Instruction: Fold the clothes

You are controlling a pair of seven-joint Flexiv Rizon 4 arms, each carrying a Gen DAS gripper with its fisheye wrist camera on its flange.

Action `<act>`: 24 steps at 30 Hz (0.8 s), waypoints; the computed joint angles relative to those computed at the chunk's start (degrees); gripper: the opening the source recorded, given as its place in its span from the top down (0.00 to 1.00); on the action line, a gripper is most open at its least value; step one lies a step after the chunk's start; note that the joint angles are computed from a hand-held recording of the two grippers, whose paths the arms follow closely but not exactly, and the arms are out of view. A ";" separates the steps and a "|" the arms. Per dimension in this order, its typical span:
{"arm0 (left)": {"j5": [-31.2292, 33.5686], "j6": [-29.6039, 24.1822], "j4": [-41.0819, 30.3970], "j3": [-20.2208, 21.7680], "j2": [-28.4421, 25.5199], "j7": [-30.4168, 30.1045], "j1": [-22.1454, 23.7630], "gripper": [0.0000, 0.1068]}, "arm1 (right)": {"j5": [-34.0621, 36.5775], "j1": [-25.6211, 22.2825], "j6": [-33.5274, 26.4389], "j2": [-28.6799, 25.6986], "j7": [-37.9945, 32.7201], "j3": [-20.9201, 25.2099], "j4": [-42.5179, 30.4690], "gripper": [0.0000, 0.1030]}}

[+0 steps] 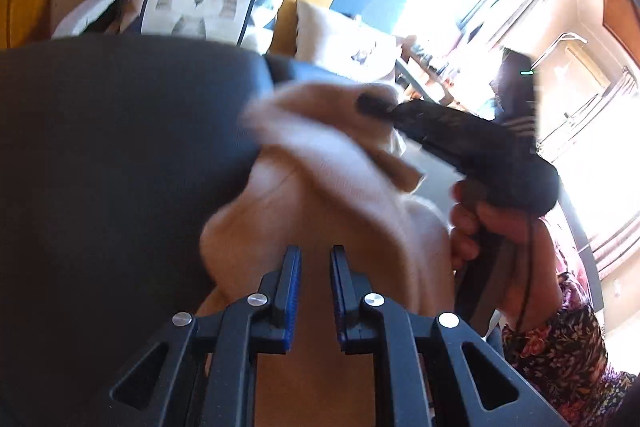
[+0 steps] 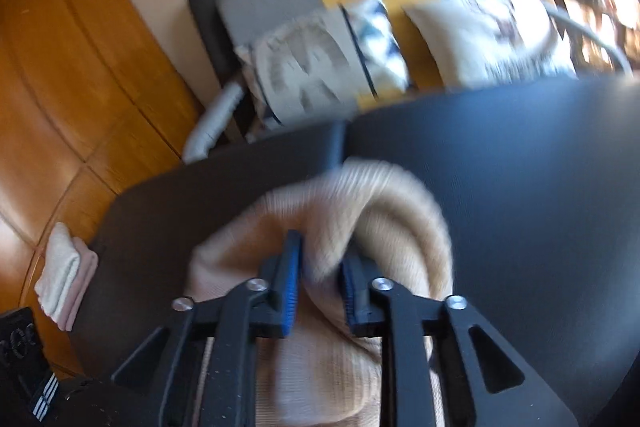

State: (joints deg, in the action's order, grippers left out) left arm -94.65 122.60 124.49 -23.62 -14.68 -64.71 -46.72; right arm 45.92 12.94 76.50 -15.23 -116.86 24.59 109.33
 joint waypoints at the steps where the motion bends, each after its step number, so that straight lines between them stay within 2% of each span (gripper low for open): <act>1: 0.54 -0.41 0.46 0.11 -0.02 -0.52 -0.06 0.87 | 1.44 -1.01 -0.95 0.07 -0.21 0.28 0.06 0.64; 3: 2.91 -0.91 1.55 0.75 0.05 -2.54 -0.29 0.87 | 5.11 -3.08 -2.97 0.80 -1.52 0.63 0.23 0.57; 5: 9.23 -2.01 4.42 2.64 0.94 -7.90 -0.40 0.87 | 11.96 -6.31 -5.38 4.19 -6.46 1.00 0.80 0.54; 8: 10.10 -0.03 5.50 3.52 1.16 -8.71 -2.04 0.87 | 23.75 -10.96 -10.06 11.05 -16.58 -0.39 4.25 0.45; 10: 10.40 1.82 6.07 3.78 0.93 -9.08 -3.02 0.87 | 27.69 -12.32 -13.01 16.20 -19.87 -2.36 7.59 0.43; 12: 7.12 3.80 5.35 3.33 0.88 -6.27 -3.91 0.87 | 27.17 -11.78 -13.87 20.05 -19.37 -3.59 10.38 0.43; 15: 2.83 6.67 4.35 2.18 0.73 -3.11 -4.53 0.86 | 23.29 -9.34 -12.32 23.10 -16.62 -3.53 13.69 0.43; 19: -1.60 11.30 3.48 0.25 0.53 -1.90 -6.29 0.83 | 17.87 -6.66 -12.83 30.13 -13.80 -3.02 20.09 0.43; 24: 3.58 12.36 6.14 0.37 -0.39 -8.46 -8.41 0.82 | 13.64 -2.56 -12.23 35.71 -11.00 -1.05 26.37 0.43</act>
State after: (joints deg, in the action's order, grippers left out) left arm -91.07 134.97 130.63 -23.25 -15.07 -73.17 -55.13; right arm 59.56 10.38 64.27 20.48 -127.86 23.54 135.70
